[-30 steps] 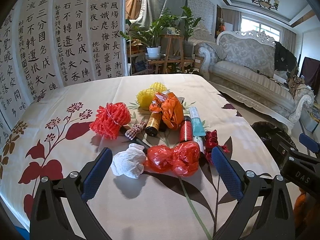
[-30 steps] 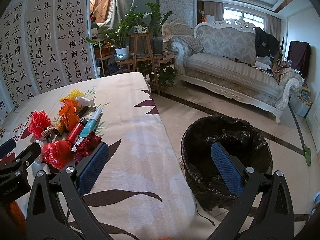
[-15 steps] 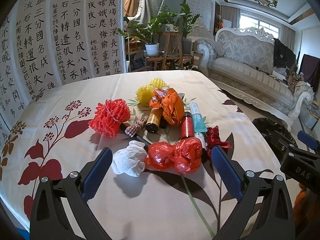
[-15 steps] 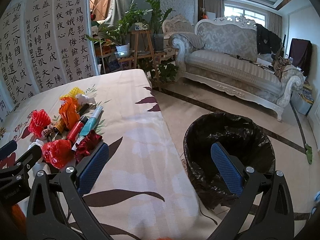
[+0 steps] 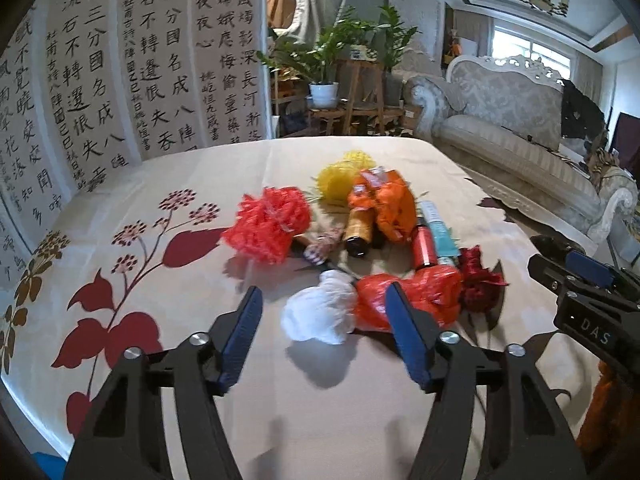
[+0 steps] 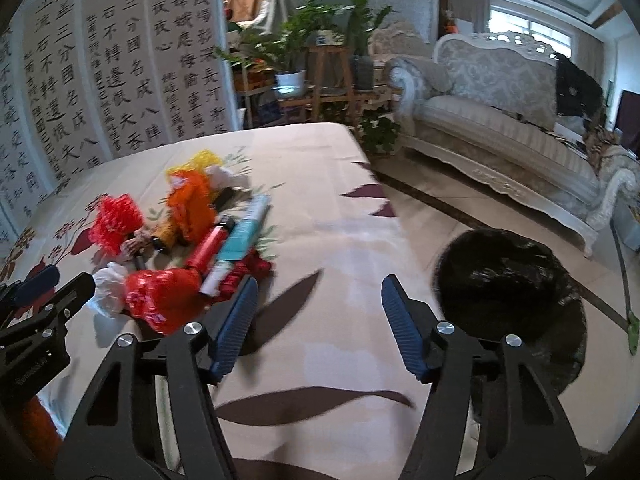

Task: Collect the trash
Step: 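Grasp the white tissue with the left tool while the right tool grasps the red plastic bag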

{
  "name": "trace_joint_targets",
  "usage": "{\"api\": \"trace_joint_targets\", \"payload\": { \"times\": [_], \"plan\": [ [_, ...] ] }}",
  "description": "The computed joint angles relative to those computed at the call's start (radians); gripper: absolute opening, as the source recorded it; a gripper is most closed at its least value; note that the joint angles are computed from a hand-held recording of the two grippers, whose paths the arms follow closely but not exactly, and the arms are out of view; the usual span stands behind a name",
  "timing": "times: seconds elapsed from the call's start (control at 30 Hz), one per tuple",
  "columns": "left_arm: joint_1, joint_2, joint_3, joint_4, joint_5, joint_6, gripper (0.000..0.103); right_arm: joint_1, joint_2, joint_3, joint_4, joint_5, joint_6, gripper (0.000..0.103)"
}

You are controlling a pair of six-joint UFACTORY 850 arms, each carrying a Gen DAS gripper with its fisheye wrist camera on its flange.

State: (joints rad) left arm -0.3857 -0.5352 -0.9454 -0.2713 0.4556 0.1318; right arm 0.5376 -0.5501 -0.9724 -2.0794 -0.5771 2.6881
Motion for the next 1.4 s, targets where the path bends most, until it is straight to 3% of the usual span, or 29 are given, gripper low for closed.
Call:
{"api": "trace_joint_targets", "payload": {
  "times": [0.37, 0.73, 0.77, 0.8, 1.0, 1.4],
  "plan": [
    [0.071, -0.004, 0.009, -0.002, -0.014, -0.017, 0.059, 0.043, -0.035, -0.083, -0.072, 0.064, -0.009, 0.06],
    [0.123, -0.015, 0.002, 0.044, -0.033, -0.061, 0.067, 0.064, -0.137, -0.216, 0.002, 0.177, -0.156, 0.06],
    [0.126, -0.017, 0.001, 0.054, -0.035, -0.071, 0.069, 0.063, -0.142, -0.221, -0.003, 0.191, -0.151, 0.054],
    [0.128, -0.017, 0.001, 0.069, -0.036, -0.084, 0.07, 0.065, -0.147, -0.227, 0.018, 0.192, -0.173, 0.042],
    [0.122, -0.01, 0.009, 0.128, -0.028, -0.133, 0.077, 0.068, -0.13, -0.201, -0.094, 0.174, -0.066, 0.036],
    [0.072, -0.038, -0.04, 0.249, -0.057, -0.225, 0.079, 0.042, -0.034, -0.075, -0.051, 0.041, -0.039, 0.036]
  ]
}}
